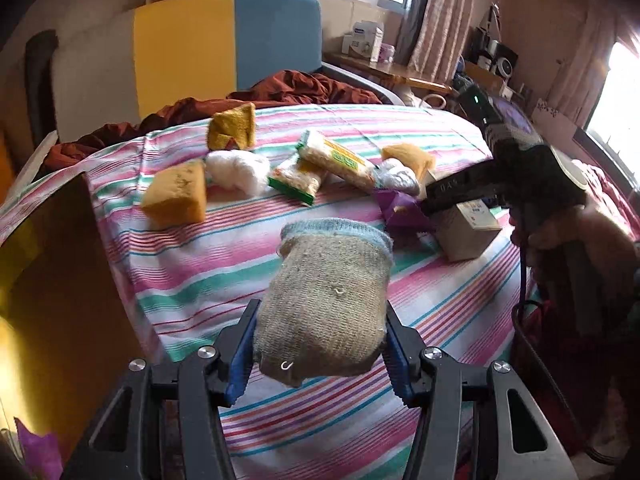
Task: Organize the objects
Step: 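Carry the grey pouch into the gold tray and open the left tool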
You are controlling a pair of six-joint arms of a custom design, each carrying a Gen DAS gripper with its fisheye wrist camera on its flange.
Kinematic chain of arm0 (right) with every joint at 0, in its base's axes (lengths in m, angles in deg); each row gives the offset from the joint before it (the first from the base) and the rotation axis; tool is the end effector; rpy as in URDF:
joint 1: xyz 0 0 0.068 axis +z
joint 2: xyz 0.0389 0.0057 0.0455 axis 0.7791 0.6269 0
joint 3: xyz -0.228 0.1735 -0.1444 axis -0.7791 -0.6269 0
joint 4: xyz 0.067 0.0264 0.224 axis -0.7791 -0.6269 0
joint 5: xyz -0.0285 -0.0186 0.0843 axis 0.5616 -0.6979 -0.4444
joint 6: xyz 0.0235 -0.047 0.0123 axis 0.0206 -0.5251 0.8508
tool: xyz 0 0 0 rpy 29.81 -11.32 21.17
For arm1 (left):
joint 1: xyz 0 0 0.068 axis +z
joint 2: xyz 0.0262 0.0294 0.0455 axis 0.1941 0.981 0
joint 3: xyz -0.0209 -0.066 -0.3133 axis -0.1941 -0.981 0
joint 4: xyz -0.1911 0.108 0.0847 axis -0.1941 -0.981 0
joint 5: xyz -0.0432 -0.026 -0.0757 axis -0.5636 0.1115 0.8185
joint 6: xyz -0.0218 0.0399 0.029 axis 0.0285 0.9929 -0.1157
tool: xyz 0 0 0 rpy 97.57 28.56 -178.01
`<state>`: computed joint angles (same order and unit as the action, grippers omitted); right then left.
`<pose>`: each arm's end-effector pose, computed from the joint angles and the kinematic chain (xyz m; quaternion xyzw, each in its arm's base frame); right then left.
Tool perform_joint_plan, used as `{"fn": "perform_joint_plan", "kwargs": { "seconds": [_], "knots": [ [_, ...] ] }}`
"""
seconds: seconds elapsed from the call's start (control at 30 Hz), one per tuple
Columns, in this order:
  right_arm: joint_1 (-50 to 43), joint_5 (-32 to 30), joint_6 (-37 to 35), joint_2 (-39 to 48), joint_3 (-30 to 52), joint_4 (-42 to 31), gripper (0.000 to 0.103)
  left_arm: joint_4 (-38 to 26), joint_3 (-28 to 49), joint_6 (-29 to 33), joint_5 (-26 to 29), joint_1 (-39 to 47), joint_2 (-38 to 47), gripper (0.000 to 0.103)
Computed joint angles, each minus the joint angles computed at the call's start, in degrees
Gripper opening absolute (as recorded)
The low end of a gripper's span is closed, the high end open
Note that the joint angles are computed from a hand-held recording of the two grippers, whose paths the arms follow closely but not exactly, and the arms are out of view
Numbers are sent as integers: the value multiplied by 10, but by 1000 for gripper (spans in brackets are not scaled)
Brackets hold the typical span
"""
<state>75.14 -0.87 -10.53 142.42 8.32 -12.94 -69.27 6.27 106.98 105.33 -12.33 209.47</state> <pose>0.2881 0.1163 0.1190 0.3872 0.9078 -0.0625 0.1484 0.3567 -0.1728 0.1334 0.4266 0.8328 -0.2255 0.2714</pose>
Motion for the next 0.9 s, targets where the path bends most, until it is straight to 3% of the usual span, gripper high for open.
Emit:
{"fn": "perform_joint_plan", "kwargs": {
  "seconds": [0.17, 0.3, 0.5, 0.67, 0.77, 0.9],
  "knots": [
    [3, 2, -7, 6, 10, -6, 51, -50, 40, -25, 49, 91, -38, 56],
    [1, 2, -9, 6, 10, -5, 51, -81, 102, -32, 41, 168, -23, 57],
    [7, 3, 0, 5, 6, -2, 51, -183, 279, -45, -36, 250, 97, 57],
    [6, 4, -2, 6, 7, -3, 51, -226, 376, -59, -115, 278, 184, 57],
    [7, 5, -2, 7, 8, -5, 51, -232, 396, -54, -125, 285, 211, 57],
    [8, 6, -2, 7, 8, -6, 51, -196, 368, -44, -143, 278, 204, 57]
  ]
}}
